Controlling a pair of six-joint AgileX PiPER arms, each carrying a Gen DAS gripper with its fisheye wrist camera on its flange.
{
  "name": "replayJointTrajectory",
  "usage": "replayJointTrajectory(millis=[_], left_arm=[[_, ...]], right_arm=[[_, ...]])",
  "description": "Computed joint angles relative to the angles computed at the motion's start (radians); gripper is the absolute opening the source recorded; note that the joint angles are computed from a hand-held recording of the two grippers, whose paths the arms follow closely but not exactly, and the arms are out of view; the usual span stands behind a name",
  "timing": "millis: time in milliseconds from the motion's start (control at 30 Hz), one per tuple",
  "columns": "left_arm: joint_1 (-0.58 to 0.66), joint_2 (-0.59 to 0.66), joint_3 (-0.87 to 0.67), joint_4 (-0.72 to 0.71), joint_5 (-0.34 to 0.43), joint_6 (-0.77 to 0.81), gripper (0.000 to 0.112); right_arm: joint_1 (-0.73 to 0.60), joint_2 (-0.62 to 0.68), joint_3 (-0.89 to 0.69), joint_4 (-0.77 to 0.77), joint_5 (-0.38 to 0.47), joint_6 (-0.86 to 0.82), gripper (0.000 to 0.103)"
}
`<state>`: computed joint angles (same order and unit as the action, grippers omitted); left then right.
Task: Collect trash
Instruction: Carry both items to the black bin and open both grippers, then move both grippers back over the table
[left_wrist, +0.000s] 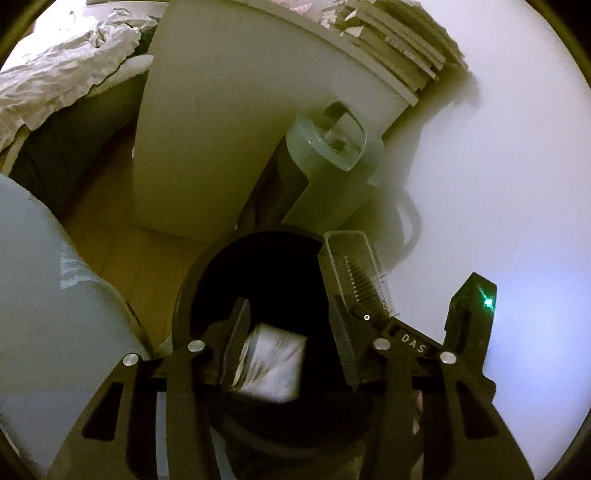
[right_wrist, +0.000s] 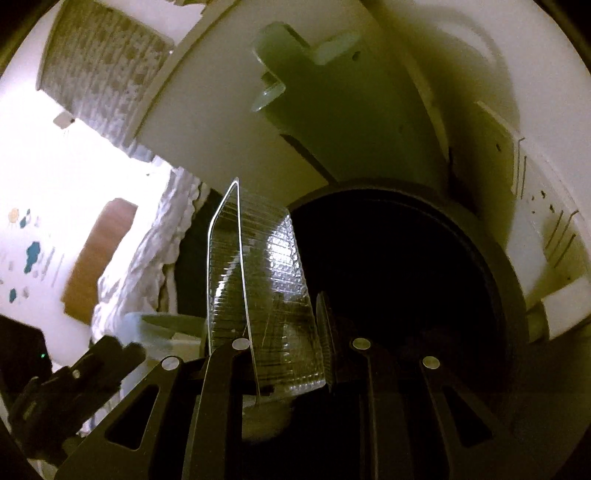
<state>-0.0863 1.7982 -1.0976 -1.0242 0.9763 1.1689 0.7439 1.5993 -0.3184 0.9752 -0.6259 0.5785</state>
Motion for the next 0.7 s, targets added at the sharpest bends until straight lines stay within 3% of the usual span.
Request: replayJointTrajectory(millis=[100, 133, 167, 233, 300, 467, 567, 700], left_arm=[[-0.011, -0.006, 0.017, 0.012, -0.028, 0.001, 0.047], [-0.012, -0.009, 0.019, 0.015, -0.029, -0.003, 0.047], [-0.005, -0.022, 0.025, 0.023, -0.024, -0.010, 0.048], [0.005, -0.044, 0.045, 0.020, -0.028, -0.006, 0.060], [0.042, -0.093, 0.077, 0.002, -0.021, 0.009, 0.078], [0.174, -0.224, 0.134, 0.008, 0.054, 0.030, 0.090], [0.293, -0.307, 0.161, 0.039, 0.111, 0.068, 0.091], [0.557, -0.374, 0.163, 0.107, 0.229, 0.174, 0.093]], right_arm=[[-0.032, 0.001, -0.007, -0.067, 0.005, 0.044, 0.022], [-0.070, -0.002, -0.002, -0.113, 0.012, 0.064, 0.030], [-0.071, 0.000, 0.003, -0.120, 0.000, 0.079, 0.044], [-0.055, 0.002, 0.008, -0.088, -0.029, 0.085, 0.061], [-0.061, 0.002, 0.010, -0.100, -0.037, 0.110, 0.061], [-0.038, 0.003, 0.012, -0.102, -0.073, 0.130, 0.061], [-0.012, -0.001, -0.009, -0.059, -0.085, 0.079, 0.061], [0.035, -0.003, -0.053, -0.007, -0.105, -0.010, 0.061]])
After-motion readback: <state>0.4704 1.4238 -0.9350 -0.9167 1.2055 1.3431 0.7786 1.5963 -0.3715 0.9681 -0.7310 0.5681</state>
